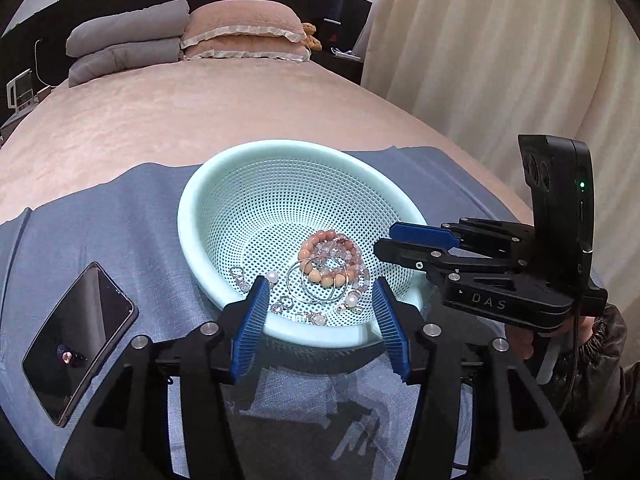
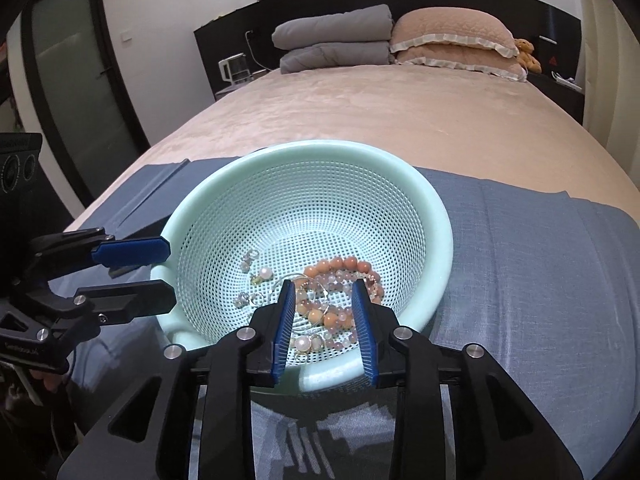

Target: Organize jewelry

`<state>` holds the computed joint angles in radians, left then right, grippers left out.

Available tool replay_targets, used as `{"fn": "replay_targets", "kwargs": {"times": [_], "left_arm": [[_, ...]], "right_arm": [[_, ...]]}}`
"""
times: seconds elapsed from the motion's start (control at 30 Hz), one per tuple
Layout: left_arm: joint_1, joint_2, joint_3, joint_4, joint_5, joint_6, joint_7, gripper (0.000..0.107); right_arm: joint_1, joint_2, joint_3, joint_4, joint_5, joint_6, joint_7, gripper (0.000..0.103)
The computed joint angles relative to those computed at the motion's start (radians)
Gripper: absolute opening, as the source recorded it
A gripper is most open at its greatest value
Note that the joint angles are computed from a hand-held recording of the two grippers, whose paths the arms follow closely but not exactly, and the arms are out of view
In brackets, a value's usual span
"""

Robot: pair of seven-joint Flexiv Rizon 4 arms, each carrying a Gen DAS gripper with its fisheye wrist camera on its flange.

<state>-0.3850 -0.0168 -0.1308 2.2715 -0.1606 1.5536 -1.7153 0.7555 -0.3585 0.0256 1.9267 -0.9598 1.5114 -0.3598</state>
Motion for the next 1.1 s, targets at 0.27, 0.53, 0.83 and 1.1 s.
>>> {"fn": "replay_targets", "kwargs": {"times": [0.27,0.53,0.83,1.1], "left_arm": [[0.038,0.054,0.015,-0.026,0.264,-0.076,-0.273,0.069],[0.155,0.235,-0.091,0.001,0.528,-0.185,-0.612,0.084],[0.235,0.475,-0.267,0.034,0.622,-0.332,-0.777,0.097],[0.258,0.6,-0.394,0.027,0.632,-0.543,-0.882,0.097]], "right_arm": [[-0.004,0.066,-0.041,0.046,-0.2,-0.008,0.22,0.049],[-0.072,0.194,0.031,0.127,-0.391,-0.068,0.428,0.072],[-0.144,0.342,0.198,0.211,-0.416,-0.197,0.483,0.084],[-0.176,0.41,0.304,0.281,-0.366,-0.253,0.497,0.084]]}}
